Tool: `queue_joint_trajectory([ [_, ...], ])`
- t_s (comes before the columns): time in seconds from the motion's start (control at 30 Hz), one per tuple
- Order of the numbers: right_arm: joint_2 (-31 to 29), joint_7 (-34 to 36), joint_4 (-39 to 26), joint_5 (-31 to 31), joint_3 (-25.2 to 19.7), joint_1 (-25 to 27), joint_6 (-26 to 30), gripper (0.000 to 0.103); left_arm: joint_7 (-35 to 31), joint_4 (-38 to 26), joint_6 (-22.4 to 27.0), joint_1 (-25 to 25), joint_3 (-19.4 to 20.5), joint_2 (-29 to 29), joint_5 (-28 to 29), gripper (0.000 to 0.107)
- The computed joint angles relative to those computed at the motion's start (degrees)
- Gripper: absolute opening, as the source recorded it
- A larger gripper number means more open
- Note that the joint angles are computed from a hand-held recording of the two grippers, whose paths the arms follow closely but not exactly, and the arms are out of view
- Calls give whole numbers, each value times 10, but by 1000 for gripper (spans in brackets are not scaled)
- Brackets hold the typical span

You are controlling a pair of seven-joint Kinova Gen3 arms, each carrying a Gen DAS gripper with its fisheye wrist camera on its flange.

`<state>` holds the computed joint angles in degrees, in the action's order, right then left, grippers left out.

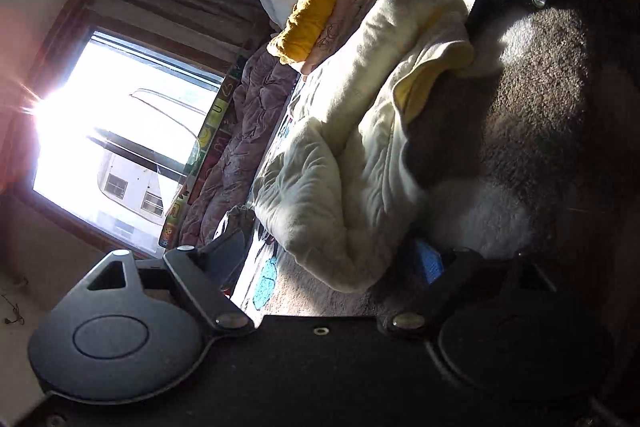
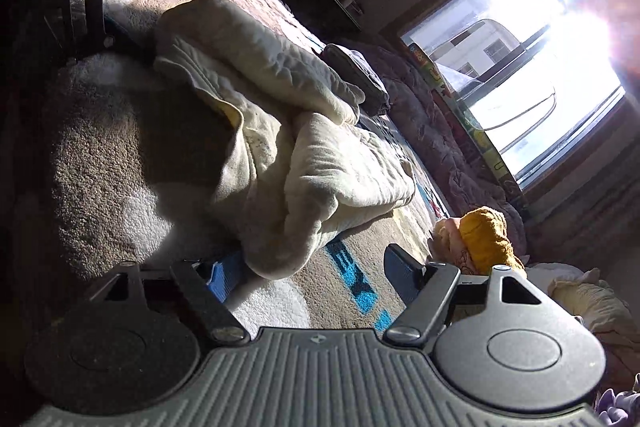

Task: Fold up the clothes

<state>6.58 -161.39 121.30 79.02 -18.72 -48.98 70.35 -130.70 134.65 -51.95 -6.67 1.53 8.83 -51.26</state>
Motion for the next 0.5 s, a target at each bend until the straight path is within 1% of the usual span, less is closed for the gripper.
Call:
queue_joint_trajectory([
  [0.03, 3, -9, 11, 12, -9, -1, 10, 74, -23, 4, -23, 10, -13, 8, 6, 89],
  [0.07, 9, -21, 20, 24, -9, -13, 29, 74, -47, 10, -41, 23, -27, 13, 20, 89],
  [0.1, 15, -38, 34, 45, 0, -35, 52, 73, -63, 17, -64, 27, -31, 17, 31, 88],
  [0.13, 17, -61, 48, 66, 2, -46, 73, 74, -70, 15, -83, 28, -32, 25, 40, 88],
  [0.17, 13, -80, 56, 78, -3, -47, 85, 74, -68, 13, -92, 29, -29, 30, 52, 88],
  [0.2, 10, -89, 61, 86, -14, -37, 88, 75, -56, 8, -92, 19, -17, 31, 55, 88],
  [0.23, 2, -90, 63, 90, -14, -33, 83, 78, -35, -3, -83, 16, -14, 29, 48, 88],
  [0.3, 1, -66, 70, 94, -14, -24, 63, 78, 4, -27, -42, 23, -22, 26, 9, 88],
  [0.33, -1, -49, 71, 94, -13, -19, 46, 78, 12, -30, -23, 14, -17, 17, -14, 86],
  [0.37, -3, -31, 72, 93, -13, -14, 30, 78, 10, -31, -13, -6, -3, 11, -37, 76],
  [0.4, -5, -15, 77, 99, -14, -12, 22, 78, 5, -32, -11, -31, 14, 9, -61, 76],
  [0.43, -7, 0, 81, 104, -15, -11, 13, 77, 2, -31, -19, -48, 20, 9, -84, 76],
  [0.47, -12, 15, 88, 114, -17, -10, 7, 77, 5, -35, -19, -54, 16, 8, -105, 76],
  [0.5, -16, 26, 97, 125, -19, -10, 6, 78, 10, -43, -12, -51, 6, 6, -127, 76],
])
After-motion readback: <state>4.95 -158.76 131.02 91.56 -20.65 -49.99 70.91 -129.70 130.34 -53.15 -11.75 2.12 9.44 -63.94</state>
